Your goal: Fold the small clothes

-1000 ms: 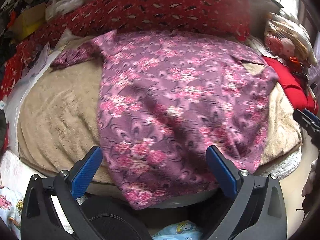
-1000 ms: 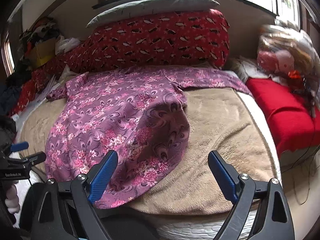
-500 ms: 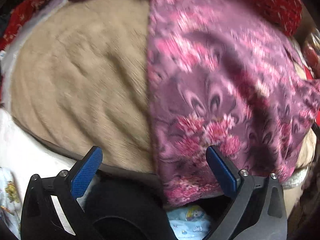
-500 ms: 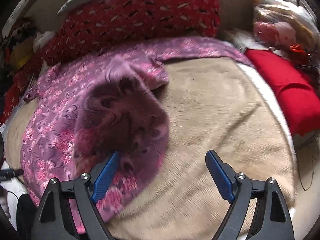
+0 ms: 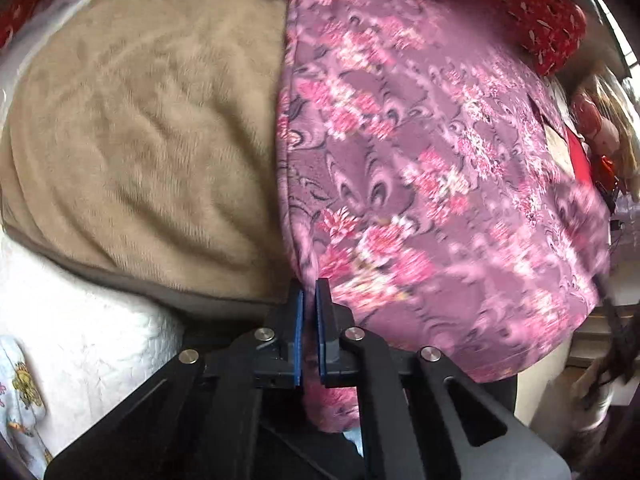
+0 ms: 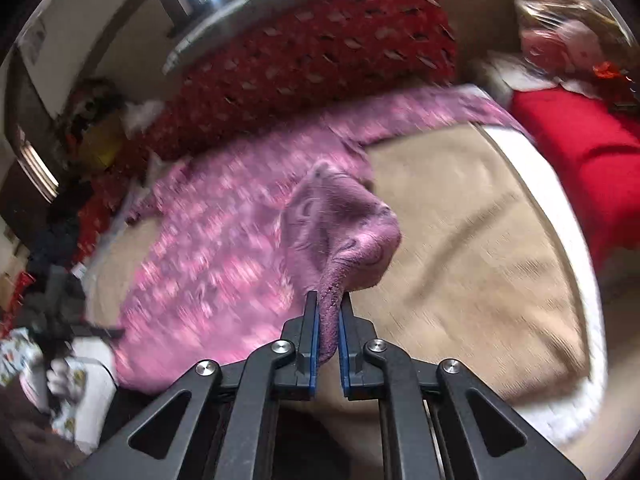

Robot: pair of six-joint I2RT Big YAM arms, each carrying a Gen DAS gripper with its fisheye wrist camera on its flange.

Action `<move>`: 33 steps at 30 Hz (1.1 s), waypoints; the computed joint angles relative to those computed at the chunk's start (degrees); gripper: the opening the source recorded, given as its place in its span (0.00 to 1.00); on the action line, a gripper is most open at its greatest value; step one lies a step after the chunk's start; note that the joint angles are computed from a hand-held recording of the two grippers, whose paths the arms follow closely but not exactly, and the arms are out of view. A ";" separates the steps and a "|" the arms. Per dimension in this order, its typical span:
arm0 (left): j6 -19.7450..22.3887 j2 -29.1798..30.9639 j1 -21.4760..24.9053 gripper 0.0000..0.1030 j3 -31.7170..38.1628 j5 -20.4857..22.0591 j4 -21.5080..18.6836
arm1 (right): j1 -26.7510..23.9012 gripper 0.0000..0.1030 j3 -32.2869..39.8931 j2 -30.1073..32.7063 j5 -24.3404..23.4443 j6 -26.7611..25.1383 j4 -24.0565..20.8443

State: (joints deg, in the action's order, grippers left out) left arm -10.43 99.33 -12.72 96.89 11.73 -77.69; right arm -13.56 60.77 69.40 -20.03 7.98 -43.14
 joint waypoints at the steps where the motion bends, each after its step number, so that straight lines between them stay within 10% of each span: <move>1: -0.11 0.18 0.01 0.04 -0.32 -0.67 -0.19 | -0.32 0.07 -0.61 0.34 0.41 -0.53 -2.13; 6: 0.46 -0.82 0.75 0.06 -2.61 0.26 -0.62 | 0.03 0.15 0.01 5.29 2.53 -1.38 -11.07; 9: -0.17 -1.73 0.96 0.35 -3.94 1.32 1.74 | -1.00 0.28 0.66 3.59 2.43 1.46 -6.36; 12: -0.91 -0.33 0.67 0.39 -0.65 2.49 2.06 | -1.37 0.57 1.53 3.35 4.08 4.91 0.04; 16: 0.04 1.93 -2.39 0.41 3.54 -0.98 3.99 | 0.69 0.54 5.07 8.98 8.73 5.22 1.91; 19: 0.20 5.13 -4.49 0.41 5.90 -6.46 4.41 | 2.53 0.03 6.71 13.60 10.43 1.86 -1.29; 26: 2.22 10.63 -6.14 0.41 13.55 -8.50 0.93 | -3.86 0.09 8.83 12.71 1.73 6.40 2.63; 30: 0.64 16.27 -6.38 0.41 24.42 -4.97 -1.58 | -11.03 0.44 15.60 17.57 -0.16 15.81 6.40; 33: 1.32 20.63 -6.27 0.41 32.63 -4.59 -4.34 | -14.80 0.46 22.99 24.28 -0.40 23.25 6.99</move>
State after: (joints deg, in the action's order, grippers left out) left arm -9.11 119.97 -18.99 129.52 7.14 -82.03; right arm -28.35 83.76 93.68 -20.43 31.22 -36.15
